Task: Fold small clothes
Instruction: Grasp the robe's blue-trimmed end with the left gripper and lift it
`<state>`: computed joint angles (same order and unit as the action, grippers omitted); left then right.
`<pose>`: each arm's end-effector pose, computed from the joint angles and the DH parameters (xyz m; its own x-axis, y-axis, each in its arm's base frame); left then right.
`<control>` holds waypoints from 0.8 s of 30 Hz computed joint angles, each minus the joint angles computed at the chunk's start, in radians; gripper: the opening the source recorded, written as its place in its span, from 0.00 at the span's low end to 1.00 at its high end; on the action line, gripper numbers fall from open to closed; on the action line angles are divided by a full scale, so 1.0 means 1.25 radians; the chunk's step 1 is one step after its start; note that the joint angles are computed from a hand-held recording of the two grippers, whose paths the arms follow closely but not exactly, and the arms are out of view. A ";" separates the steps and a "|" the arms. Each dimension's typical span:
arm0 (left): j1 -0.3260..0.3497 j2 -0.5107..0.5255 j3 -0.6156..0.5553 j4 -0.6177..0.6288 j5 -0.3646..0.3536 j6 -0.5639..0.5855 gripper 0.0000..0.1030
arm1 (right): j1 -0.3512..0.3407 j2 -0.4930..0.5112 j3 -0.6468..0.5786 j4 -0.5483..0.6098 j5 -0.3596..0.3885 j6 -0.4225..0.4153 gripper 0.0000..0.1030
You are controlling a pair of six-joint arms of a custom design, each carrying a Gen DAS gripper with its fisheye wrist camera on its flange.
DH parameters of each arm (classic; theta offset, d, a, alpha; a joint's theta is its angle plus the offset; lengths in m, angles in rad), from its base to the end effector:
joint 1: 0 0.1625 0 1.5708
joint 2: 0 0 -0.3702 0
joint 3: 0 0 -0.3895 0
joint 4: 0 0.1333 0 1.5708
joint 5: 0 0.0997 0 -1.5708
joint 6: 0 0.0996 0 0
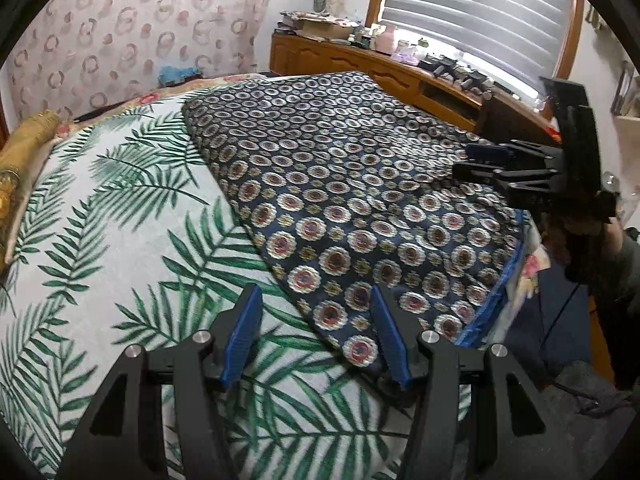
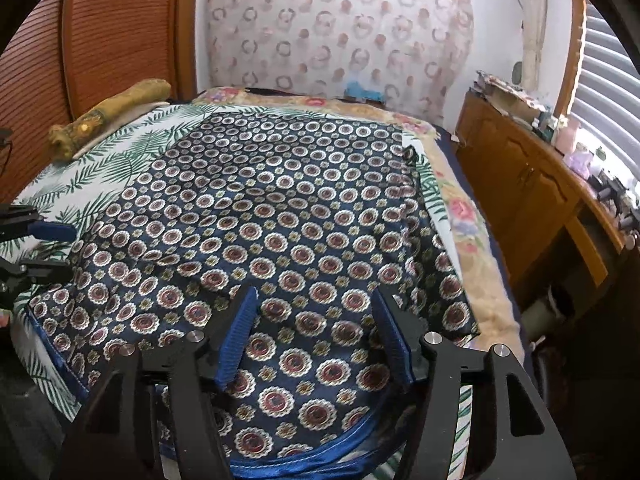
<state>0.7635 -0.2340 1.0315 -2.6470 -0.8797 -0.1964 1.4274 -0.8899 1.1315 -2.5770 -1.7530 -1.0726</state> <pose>-0.4051 -0.6602 -0.0767 -0.7823 0.2973 -0.5473 0.5525 0.7370 -0.3894 0.0068 -0.7597 0.3553 -0.5471 -0.5010 0.6706 -0.7900 0.5738 -0.2159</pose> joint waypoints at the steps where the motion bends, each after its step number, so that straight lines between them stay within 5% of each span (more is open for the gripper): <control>1: -0.002 -0.002 0.007 -0.003 -0.002 0.001 0.53 | 0.000 0.000 0.001 0.001 0.000 0.003 0.60; 5: -0.006 -0.014 0.032 -0.017 -0.018 0.002 0.43 | 0.000 -0.010 0.014 0.004 0.003 0.006 0.60; 11: -0.007 -0.017 0.027 -0.002 -0.067 0.017 0.02 | -0.004 -0.037 0.037 0.042 0.031 0.004 0.61; 18: -0.015 -0.004 -0.044 -0.052 -0.058 0.078 0.00 | -0.006 -0.067 0.052 0.112 0.046 0.017 0.67; 24: -0.007 0.070 -0.224 -0.028 -0.045 0.148 0.00 | -0.013 -0.094 0.057 0.148 0.058 0.034 0.67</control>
<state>0.7552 -0.1471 0.7515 -2.6815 -0.9358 -0.0113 1.4105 -1.0071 1.2031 -2.3926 -1.6811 -1.0296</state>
